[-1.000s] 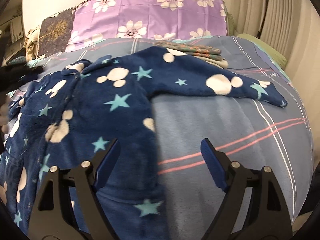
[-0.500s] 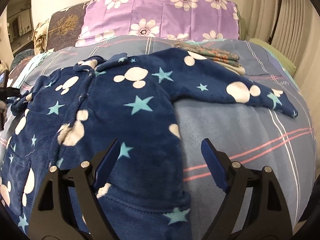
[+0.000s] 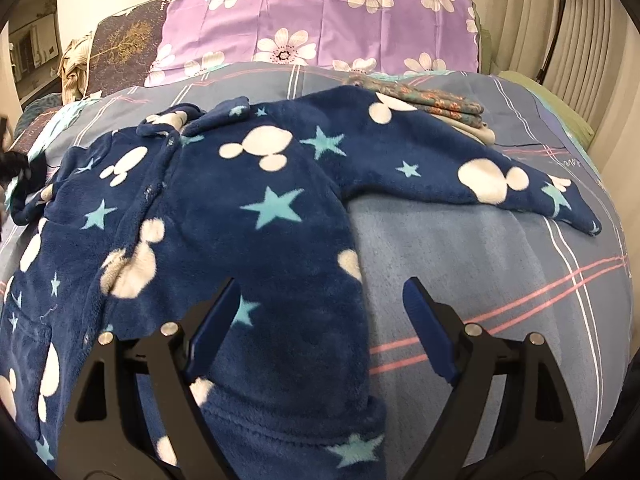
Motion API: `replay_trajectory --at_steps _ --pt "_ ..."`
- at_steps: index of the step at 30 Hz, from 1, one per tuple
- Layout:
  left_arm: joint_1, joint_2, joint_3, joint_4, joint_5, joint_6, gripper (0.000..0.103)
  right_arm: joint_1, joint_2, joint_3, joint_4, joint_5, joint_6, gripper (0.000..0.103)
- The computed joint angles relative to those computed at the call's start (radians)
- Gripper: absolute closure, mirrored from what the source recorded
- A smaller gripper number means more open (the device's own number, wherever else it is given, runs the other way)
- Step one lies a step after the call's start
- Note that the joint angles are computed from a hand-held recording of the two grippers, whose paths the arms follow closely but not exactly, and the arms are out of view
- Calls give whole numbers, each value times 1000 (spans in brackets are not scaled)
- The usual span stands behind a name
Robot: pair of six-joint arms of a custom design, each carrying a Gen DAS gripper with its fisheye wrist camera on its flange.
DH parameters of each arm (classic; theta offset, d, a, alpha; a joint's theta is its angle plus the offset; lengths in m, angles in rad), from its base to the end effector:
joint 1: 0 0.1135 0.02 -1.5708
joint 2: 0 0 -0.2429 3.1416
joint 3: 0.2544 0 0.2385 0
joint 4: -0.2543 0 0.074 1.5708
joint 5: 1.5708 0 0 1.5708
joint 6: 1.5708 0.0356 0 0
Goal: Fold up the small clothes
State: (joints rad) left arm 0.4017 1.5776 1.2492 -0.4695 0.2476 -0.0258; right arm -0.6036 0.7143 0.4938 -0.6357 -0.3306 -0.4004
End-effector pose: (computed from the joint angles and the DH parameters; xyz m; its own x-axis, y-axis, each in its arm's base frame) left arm 0.3120 0.1231 0.2611 -0.6529 -0.3045 -0.6935 -0.2385 0.9517 -0.1934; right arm 0.1263 -0.0730 0.1994 -0.7136 0.0442 -0.6991 0.0907 0.9954 -0.0297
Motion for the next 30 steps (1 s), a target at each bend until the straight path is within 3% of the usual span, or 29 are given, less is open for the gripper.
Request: replay_trajectory --at_steps 3,6,11,17,20,22,26,30 --pt "-81 -194 -58 -22 162 -13 94 16 -9 6 -5 -16 20 18" --pt "-260 -337 -106 -42 189 -50 94 5 -39 10 -32 -50 17 18" --pt "-613 -413 -239 22 107 -136 93 -92 -13 38 -80 -118 -37 18" --pt "-927 -335 -412 133 -20 -181 93 -208 162 133 -142 -237 -83 21" --pt "-986 -340 -493 185 -82 -185 93 -164 214 171 -143 -255 -65 39" --pt "-983 -367 -527 203 -82 -180 93 -104 331 245 -183 -305 -49 52" --pt "-948 -398 -536 189 -40 -186 93 28 588 402 -231 -386 82 52" --pt "-935 -412 -555 203 -19 -202 93 166 766 522 -200 -408 226 37"
